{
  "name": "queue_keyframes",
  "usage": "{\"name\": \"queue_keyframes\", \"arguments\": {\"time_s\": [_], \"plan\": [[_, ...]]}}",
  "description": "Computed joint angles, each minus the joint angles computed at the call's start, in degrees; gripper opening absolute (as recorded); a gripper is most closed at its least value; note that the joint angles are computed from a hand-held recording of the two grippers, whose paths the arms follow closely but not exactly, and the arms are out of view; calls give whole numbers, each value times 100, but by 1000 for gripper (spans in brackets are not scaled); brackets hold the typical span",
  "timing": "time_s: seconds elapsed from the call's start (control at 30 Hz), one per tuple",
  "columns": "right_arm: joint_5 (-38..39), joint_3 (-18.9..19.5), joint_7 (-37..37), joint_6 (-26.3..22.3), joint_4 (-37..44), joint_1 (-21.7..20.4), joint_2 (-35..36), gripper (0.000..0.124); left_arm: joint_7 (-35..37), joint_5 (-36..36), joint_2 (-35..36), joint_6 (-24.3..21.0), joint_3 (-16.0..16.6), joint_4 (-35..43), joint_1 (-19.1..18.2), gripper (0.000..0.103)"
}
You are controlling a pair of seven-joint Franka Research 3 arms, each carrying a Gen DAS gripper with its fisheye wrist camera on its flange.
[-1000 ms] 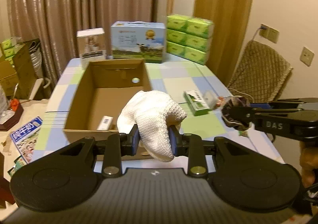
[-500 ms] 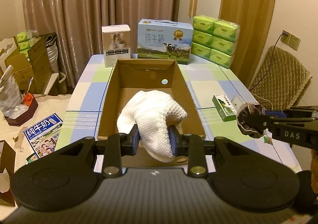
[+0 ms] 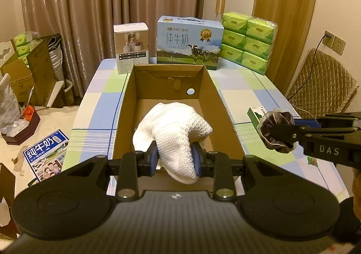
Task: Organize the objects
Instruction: 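Carry the cloth and scrunchie into the cardboard box and release both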
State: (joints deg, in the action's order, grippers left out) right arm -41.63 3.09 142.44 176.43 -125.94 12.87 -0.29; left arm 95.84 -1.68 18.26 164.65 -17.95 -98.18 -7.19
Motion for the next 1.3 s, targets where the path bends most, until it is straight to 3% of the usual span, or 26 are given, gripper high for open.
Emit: {"name": "queue_keyframes", "arguments": {"time_s": [0.37,0.67,0.83,1.2,1.23,1.3], "plan": [[1253,-273,-1193,-15,598,440,670,21,6,230,691,-342,101,891,-44,26],[2445,-487,-2092,-101,1171,684,1254,21,29,482,1615,-894,197,2161,-188,27],[3224,-446,-2733,-169,1389,677,1490,21,-44,527,2146,-975,261,2754,-292,37],[4418,-346,-3757,-75,1507,724,1681,21,-304,566,1724,-513,246,2025,-108,42],[4547,-283,-3859,-14,1525,686,1703,23,-340,577,1679,-477,257,1961,-104,43],[4870,-63,-4121,217,1551,529,1765,42,-439,604,1592,-401,293,1833,-100,48]]}}
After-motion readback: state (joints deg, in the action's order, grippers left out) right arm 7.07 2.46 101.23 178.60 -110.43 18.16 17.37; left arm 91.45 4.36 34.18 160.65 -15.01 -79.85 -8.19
